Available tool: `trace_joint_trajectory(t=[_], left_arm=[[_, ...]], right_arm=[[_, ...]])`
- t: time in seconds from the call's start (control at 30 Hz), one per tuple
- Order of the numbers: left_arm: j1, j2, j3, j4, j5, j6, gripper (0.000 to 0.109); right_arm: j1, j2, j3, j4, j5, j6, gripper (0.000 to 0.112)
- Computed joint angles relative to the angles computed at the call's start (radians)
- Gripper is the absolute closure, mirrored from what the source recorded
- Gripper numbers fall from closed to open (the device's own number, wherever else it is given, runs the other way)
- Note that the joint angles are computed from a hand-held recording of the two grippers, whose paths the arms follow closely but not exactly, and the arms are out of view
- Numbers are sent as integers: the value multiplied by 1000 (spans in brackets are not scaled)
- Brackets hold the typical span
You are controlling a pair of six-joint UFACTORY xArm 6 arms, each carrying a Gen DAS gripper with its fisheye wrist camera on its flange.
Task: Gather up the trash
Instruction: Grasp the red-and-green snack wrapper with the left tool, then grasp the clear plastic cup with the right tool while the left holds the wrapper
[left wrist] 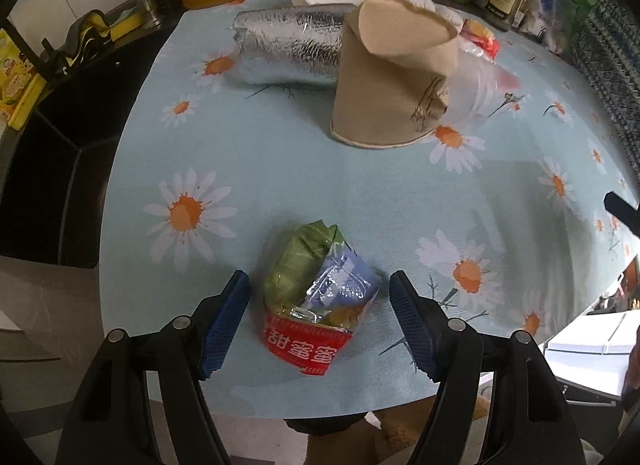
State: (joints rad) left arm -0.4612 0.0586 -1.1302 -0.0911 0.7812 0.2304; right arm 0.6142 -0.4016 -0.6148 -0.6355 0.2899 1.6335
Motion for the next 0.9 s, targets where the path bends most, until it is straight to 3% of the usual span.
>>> trace_joint_trajectory(t=[0.13,0.6,0.7,0.9], left_arm=[[-1,-17,24,20,-29,-27,54],[2,-93,76,-10,-63,-87,55],[4,-104,73,-15,-72,-101,55],[1,-163,96,-10,-85,-127,55]], right_arm=[[-21,14,-2,21,-33,-43,14],[-69,126,-82,234,-119,-337,14],[-90,154,-121,154,-108,-257,14],[-99,221,-197,162,-72,-233,14]])
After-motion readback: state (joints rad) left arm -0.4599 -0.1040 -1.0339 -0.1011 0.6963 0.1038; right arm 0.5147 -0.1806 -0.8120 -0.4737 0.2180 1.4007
